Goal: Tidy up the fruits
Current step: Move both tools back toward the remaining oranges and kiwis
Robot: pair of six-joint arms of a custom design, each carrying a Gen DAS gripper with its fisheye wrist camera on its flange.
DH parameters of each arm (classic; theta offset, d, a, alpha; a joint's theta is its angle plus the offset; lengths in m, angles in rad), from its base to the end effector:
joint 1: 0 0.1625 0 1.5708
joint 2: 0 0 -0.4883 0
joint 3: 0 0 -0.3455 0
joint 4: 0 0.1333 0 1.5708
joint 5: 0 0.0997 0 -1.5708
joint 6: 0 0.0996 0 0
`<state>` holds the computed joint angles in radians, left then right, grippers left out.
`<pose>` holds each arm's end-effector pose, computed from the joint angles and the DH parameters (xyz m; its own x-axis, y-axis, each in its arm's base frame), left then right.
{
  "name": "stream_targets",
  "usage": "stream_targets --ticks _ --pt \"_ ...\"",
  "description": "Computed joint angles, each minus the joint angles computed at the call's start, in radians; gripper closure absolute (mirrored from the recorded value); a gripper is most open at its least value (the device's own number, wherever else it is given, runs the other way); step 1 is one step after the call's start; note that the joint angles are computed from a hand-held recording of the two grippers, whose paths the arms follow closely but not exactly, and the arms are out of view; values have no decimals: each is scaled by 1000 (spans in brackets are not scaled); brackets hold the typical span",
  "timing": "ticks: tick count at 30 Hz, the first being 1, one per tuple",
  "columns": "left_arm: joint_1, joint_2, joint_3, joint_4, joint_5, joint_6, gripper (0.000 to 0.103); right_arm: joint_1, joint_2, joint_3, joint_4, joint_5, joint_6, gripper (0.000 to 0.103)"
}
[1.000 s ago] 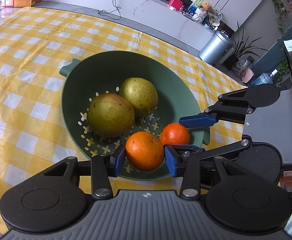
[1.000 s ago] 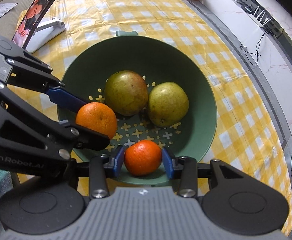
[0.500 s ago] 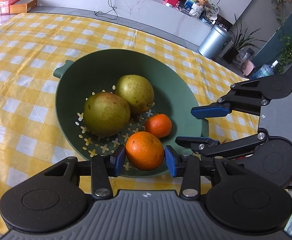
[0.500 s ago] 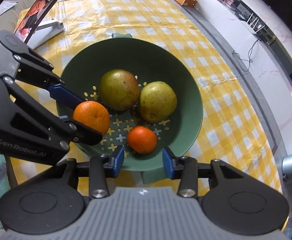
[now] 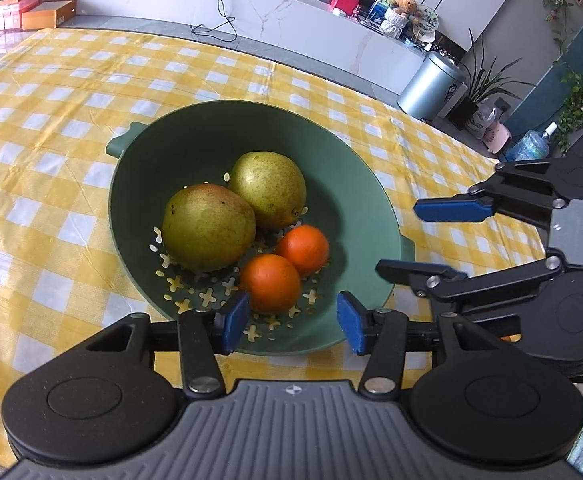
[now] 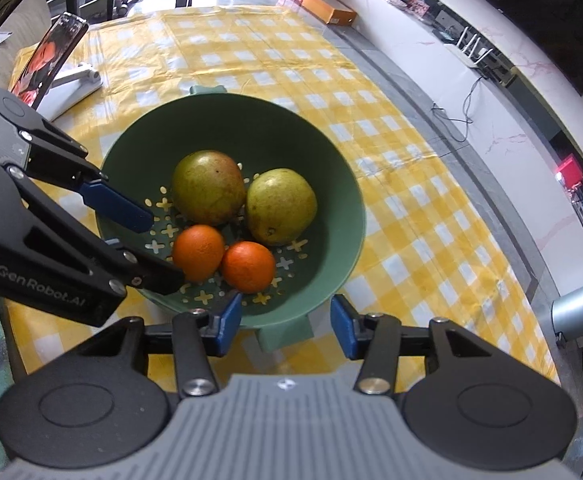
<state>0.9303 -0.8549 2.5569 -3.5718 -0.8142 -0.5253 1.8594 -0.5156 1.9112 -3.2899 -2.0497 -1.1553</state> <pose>-0.0725 -0.4347 0.1485 -0.8954 -0.1485 -0.4198 0.1411 0.7995 -0.5838 0.2567 -0.5577 0.0109 -0.1134 -0.8769 0.4672 -0.9255 0.2643 0.2714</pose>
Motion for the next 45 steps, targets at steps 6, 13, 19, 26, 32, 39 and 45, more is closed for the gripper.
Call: stream_targets --ticks 6,13,19,26,32,39,45 --pt "-32 3 9 -4 26 -19 44 -21 -35 63 -96 50 40 56" --pt "-116 51 26 -104 65 54 44 -67 -102 192 -311 129 178 49" --pt "-188 102 13 -121 69 107 43 -131 -152 314 -500 157 334 42" --pt "-232 144 -28 -40 51 117 43 -225 -202 428 -589 145 494 36" --pt "-239 184 -51 -32 -10 126 43 -309 -199 498 -694 135 575 33" --pt "-228 240 -94 -6 -34 113 41 -367 -204 521 -724 201 638 21" --pt "-201 276 -103 -67 -61 110 39 -391 -208 504 -671 208 678 22"
